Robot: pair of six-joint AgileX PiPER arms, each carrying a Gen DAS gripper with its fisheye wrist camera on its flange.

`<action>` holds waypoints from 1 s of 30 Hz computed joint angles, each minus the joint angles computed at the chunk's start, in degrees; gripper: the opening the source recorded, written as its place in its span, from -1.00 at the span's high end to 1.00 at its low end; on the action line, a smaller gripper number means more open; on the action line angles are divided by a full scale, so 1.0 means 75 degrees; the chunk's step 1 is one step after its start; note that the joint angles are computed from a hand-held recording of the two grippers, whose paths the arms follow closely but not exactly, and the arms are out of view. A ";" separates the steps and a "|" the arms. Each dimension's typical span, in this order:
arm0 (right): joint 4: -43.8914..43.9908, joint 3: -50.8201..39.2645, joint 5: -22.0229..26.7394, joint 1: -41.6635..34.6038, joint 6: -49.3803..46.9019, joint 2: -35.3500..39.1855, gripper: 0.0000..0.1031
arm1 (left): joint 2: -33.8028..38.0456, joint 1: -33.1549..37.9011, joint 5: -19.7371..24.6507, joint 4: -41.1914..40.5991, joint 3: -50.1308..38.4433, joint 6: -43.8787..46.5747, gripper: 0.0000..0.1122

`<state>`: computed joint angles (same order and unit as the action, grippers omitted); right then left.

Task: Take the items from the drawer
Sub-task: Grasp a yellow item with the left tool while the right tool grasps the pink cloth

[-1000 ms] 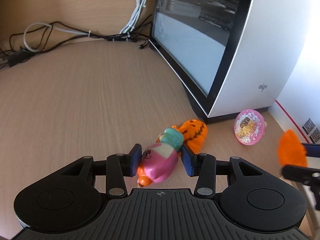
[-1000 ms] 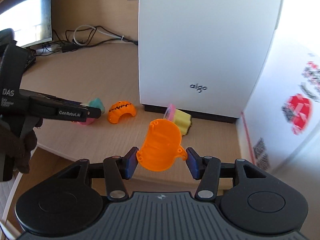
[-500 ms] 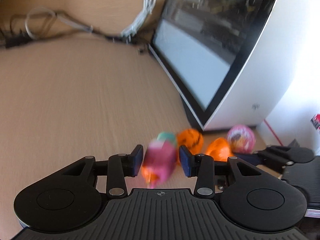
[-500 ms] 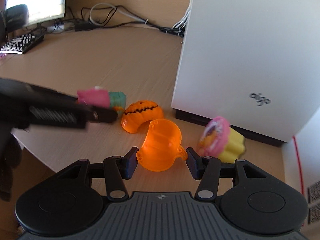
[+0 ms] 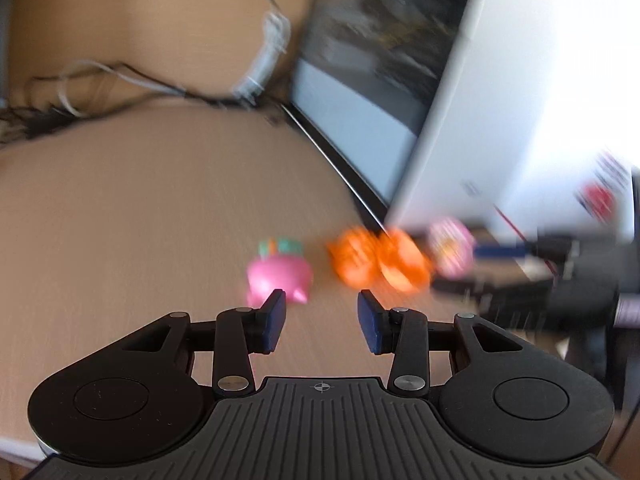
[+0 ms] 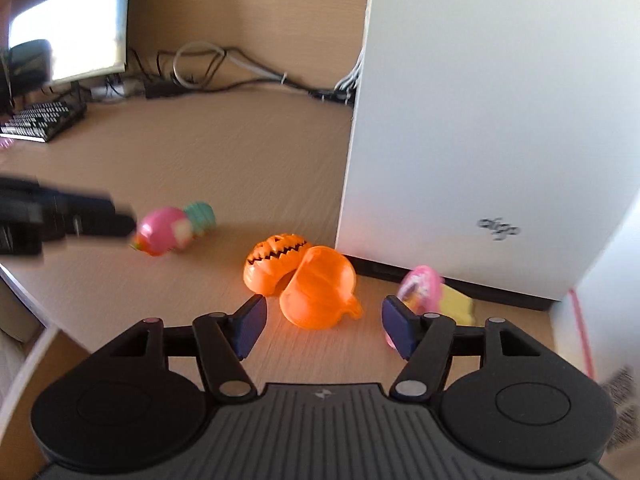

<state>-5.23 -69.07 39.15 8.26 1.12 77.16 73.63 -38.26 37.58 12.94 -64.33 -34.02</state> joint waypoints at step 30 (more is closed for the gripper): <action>0.1384 0.1554 0.2771 -0.1683 -0.0687 -0.1533 -0.37 | 0.1747 -0.0248 0.2287 -0.4171 0.0029 0.3756 0.23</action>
